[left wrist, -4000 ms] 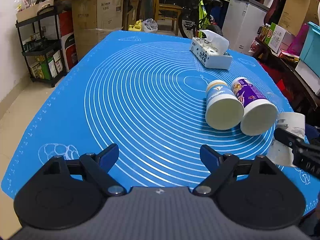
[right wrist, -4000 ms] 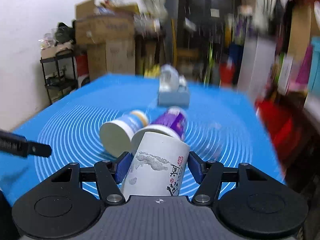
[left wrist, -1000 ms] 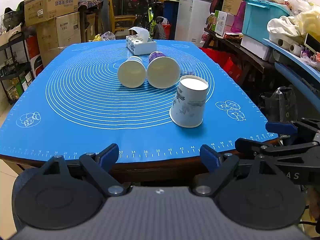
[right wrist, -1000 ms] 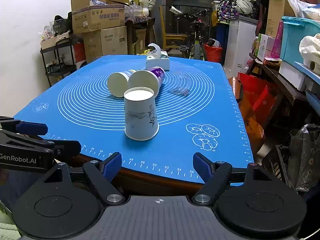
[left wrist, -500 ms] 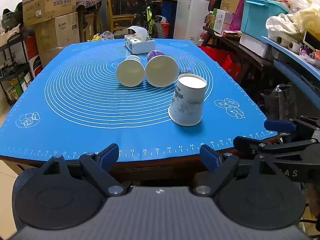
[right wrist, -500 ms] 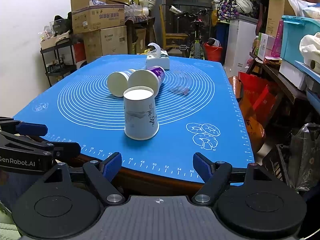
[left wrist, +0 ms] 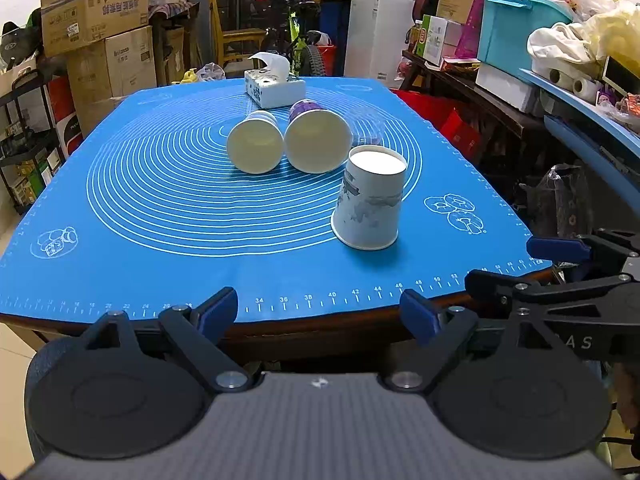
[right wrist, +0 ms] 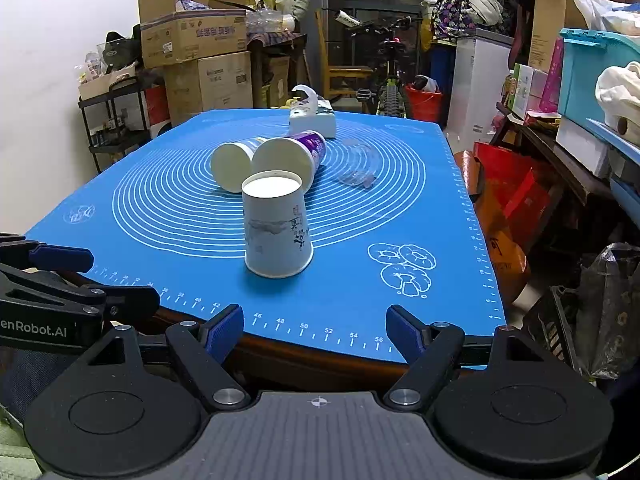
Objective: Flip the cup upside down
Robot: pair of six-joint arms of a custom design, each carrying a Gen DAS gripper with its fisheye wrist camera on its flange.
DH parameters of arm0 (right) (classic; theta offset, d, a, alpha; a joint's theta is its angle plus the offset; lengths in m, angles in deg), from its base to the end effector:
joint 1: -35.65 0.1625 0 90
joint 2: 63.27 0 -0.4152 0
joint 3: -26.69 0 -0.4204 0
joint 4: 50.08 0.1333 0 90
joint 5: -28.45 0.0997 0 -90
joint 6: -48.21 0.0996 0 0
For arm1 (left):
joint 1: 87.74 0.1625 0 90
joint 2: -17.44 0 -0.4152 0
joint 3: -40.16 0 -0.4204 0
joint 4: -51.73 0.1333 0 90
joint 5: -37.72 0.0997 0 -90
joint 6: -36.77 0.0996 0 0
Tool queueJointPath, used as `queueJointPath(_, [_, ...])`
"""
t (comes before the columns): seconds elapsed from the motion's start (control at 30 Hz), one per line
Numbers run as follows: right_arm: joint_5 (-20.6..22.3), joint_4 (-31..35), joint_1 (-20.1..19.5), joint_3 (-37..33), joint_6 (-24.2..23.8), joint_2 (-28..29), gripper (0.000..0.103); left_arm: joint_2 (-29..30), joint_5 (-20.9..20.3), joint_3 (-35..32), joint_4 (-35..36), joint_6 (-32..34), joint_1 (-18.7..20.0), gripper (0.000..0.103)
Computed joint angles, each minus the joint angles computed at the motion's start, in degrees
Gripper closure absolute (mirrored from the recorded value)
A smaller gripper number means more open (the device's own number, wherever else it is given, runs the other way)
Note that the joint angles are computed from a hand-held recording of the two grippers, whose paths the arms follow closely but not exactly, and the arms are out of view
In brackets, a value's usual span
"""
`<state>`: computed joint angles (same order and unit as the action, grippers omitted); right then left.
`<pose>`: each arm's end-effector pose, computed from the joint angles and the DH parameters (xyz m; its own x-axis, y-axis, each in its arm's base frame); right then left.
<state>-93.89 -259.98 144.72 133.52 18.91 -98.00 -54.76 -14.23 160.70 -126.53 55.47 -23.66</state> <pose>0.2716 -0.5407 0.0163 -0.7019 -0.2248 0.6759 -0.6455 0.6018 -0.4702 -0.0580 -0.5646 0.2476 -0.7271 0.2102 -0.6535 0.6001 0.6571 -0.4563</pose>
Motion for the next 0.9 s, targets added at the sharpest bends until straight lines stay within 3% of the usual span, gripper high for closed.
queueJointPath(0.9, [0.15, 1.41, -0.48, -0.27, 0.19, -0.11, 0.021, 0.30, -0.06, -0.50, 0.83, -0.71, 0.27, 0.015])
